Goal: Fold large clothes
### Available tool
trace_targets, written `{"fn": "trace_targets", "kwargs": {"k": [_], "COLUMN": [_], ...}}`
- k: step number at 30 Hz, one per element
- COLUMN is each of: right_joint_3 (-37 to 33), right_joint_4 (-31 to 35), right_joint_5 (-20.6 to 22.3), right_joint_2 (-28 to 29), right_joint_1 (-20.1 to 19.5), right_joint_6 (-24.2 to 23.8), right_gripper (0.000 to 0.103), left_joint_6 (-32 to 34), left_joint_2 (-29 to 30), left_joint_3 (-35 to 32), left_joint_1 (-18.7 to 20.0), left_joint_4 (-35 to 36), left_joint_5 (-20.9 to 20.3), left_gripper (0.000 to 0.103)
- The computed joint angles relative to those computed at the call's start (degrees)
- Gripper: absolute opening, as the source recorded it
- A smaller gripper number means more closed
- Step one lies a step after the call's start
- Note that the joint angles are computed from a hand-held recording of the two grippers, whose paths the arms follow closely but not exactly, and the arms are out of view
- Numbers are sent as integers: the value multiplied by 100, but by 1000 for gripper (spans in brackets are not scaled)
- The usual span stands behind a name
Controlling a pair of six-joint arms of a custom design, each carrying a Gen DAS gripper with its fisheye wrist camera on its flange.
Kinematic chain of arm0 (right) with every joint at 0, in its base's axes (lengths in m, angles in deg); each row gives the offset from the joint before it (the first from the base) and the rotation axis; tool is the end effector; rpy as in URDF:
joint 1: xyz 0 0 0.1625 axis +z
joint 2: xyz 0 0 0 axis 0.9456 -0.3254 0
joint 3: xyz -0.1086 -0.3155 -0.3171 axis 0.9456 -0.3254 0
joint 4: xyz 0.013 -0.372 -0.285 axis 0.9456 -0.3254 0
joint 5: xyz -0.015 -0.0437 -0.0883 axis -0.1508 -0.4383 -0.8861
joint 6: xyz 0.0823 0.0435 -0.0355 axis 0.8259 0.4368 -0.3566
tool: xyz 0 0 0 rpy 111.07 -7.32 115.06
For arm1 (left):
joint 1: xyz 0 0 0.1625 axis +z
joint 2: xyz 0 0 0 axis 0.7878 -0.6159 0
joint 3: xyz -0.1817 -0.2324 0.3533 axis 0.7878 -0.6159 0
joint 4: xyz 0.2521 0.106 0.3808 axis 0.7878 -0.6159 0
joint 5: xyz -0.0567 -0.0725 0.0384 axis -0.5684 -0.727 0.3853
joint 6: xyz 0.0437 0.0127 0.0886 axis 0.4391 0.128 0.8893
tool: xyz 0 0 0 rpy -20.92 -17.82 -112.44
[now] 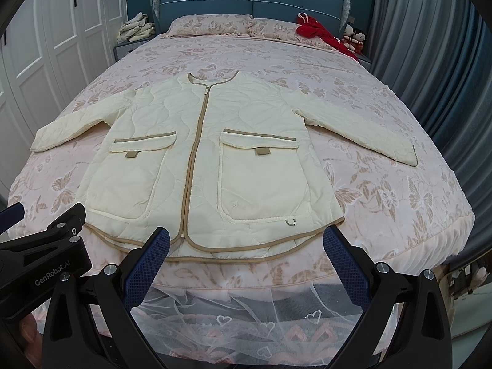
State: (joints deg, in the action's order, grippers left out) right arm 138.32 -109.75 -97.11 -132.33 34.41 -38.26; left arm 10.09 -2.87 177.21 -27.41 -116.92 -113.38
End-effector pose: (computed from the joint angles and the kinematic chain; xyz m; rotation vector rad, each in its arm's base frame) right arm 0.1635 -0.4070 0.3286 0.0726 -2.0802 0.8032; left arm -0.4566 -0.4406 0.0665 0.3404 2.1570 -0.6500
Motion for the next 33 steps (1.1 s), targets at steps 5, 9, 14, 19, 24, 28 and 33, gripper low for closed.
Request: {"fn": "trace_targets", "kwargs": {"k": [5, 9, 14, 19, 24, 28, 33], "right_joint_3": [-5, -3, -5, -5, 3, -20, -170], "right_joint_4": [8, 12, 14, 19, -24, -145, -64], "right_joint_5": [2, 2, -5, 7, 58, 193, 492], "right_joint_2": [13, -9, 14, 2, 35, 56, -73], "right_joint_1": [0, -4, 5, -6, -58, -187, -451], "right_joint_6": [10, -3, 12, 5, -41, -146, -189], "right_gripper": [98, 98, 98, 98, 98, 98, 98], "left_joint_6": [-3, -1, -3, -9, 65, 147, 223], "left_joint_2": [-3, -9, 0, -12, -57, -61, 24], "left_joint_3": [2, 8, -1, 10, 66, 106, 2], "left_joint_1": [1, 1, 0, 3, 9, 32, 198], "left_joint_4": [6, 3, 4, 6, -67, -147, -278], "left_joint_5": [2, 0, 0, -11, -34, -16, 42], "left_gripper": [98, 98, 98, 98, 98, 98, 98]}}
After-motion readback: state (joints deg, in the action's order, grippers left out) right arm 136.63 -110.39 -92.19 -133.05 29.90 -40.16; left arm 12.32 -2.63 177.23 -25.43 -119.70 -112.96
